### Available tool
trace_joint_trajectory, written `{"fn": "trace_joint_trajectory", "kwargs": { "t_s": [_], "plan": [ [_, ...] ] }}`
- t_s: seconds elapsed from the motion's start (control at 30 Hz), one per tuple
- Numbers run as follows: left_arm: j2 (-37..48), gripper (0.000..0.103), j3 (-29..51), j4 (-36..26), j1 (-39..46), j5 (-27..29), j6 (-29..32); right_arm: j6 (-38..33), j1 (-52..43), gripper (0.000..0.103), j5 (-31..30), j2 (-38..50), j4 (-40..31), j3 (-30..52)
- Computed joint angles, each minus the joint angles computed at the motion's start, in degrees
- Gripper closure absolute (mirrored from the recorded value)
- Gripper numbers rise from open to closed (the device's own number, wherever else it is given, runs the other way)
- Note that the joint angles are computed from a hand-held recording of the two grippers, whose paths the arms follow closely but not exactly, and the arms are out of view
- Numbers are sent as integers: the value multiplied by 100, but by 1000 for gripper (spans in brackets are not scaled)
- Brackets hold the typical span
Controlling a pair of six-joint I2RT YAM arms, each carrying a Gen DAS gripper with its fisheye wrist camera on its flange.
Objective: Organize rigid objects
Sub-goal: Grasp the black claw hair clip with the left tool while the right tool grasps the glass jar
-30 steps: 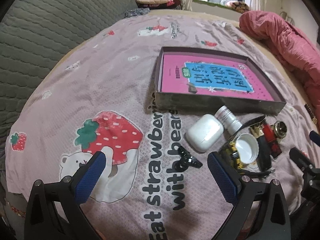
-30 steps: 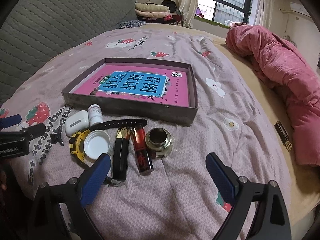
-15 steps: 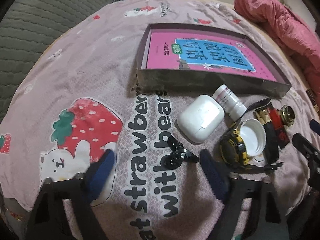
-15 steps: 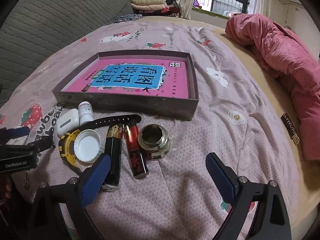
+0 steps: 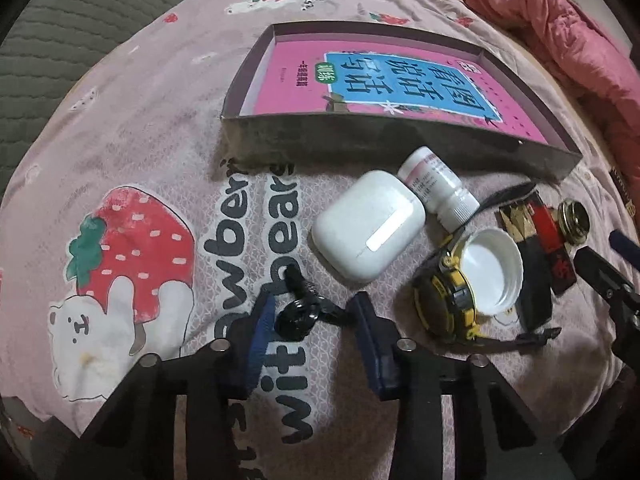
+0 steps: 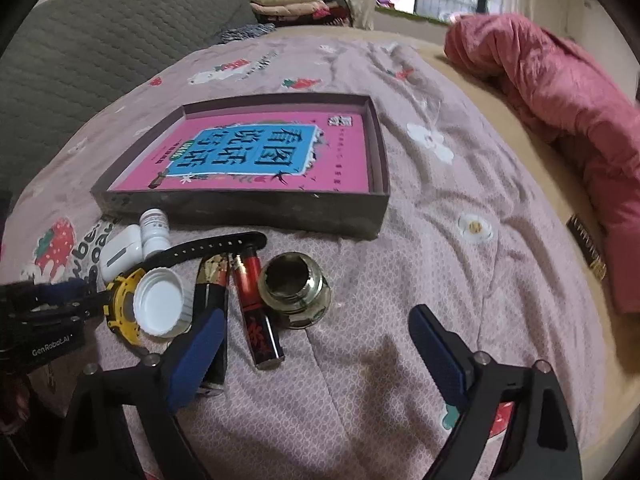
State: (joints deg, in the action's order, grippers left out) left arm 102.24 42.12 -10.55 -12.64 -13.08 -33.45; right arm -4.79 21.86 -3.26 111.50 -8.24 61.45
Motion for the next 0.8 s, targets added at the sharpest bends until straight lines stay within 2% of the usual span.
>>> {"fn": "trace_joint_trajectory", "kwargs": {
  "t_s": [0.13,0.37,0.63,0.7,0.8],
  "plan": [
    [96,65,39,67,12,-2,-26,65,-15,32,0,215,-173,254],
    [166,65,62,190,106,93,15,-24,87,35,-63,533,-234,557],
    [-96,66,-358,604,295,359,108,-154,21,61,-456,530,-93,517],
    [-172,66,-471,714,317,419,88,-177,-15,65,-493,507,-80,500],
    [-286,66,-608,800,318,453,116,-162,-88,65,-652,512,-99,517]
  ]
}}
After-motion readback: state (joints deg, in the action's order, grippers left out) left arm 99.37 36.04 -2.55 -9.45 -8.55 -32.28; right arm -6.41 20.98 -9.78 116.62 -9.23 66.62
